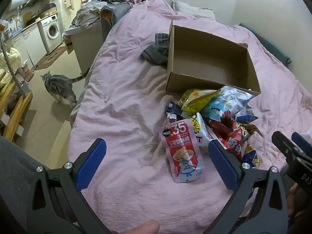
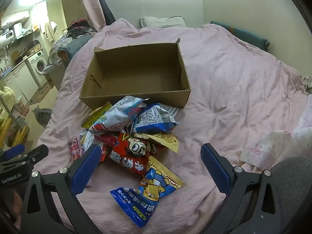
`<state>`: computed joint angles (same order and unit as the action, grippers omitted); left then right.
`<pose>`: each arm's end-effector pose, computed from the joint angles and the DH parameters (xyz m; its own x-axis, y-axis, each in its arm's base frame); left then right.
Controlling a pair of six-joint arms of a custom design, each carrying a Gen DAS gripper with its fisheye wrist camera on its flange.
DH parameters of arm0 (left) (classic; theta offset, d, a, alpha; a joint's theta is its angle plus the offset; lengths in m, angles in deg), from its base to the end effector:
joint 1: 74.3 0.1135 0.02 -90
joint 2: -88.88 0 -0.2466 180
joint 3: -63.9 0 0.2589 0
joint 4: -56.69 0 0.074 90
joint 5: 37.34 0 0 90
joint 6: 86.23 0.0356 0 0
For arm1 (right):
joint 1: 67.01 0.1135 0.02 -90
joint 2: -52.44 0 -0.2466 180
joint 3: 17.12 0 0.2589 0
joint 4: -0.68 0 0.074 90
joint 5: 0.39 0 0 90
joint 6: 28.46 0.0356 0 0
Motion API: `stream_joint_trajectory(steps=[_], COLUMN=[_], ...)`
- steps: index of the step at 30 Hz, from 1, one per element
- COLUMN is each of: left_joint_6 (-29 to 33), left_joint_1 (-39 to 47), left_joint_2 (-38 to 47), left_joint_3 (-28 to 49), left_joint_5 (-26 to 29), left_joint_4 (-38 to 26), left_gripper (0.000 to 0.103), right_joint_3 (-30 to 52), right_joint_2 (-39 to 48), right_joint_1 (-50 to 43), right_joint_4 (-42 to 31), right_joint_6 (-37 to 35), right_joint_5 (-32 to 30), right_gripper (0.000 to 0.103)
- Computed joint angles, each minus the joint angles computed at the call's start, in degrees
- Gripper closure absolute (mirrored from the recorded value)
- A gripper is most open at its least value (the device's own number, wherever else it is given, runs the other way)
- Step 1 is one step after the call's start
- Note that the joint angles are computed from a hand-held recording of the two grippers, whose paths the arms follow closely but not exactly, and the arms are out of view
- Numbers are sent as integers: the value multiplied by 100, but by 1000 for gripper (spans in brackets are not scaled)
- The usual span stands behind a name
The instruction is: Organize snacks
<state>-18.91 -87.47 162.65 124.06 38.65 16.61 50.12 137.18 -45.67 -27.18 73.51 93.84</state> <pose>0.2619 -0.0524 0.2019 -0.7554 -0.2075 -0.6216 -0.2274 0.9726 -0.0483 0.3002 0.1145 0.2033 -0.7136 -0.0567 -0.6983 -0.1703 0.9809 0.0944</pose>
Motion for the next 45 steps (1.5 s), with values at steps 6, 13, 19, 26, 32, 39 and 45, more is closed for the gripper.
stream_joint_trajectory(steps=[6, 13, 19, 26, 32, 39, 45], left_joint_6=[-66, -22, 3, 16, -63, -61, -46], left_joint_1=[-10, 52, 111, 101, 77, 84, 95], left_joint_2=[28, -17, -48, -92, -28, -29, -31], left_joint_3=[13, 99, 14, 12, -5, -2, -3], left_joint_5=[56, 146, 183, 182, 164, 177, 189], left_joint_4=[-2, -75, 8, -45, 6, 1, 7], left_gripper=[0, 0, 0, 0, 0, 0, 0], right_joint_3=[-12, -4, -14, -13, -29, -17, 12], right_joint_2=[-23, -17, -27, -35, -21, -42, -6], right_joint_1=[1, -5, 5, 27, 27, 57, 58], right_joint_4=[6, 1, 13, 7, 34, 1, 7], right_joint_6=[41, 26, 3, 14, 9, 22, 11], right_joint_5=[-34, -23, 8, 30, 23, 41, 42], right_gripper=[0, 0, 0, 0, 0, 0, 0])
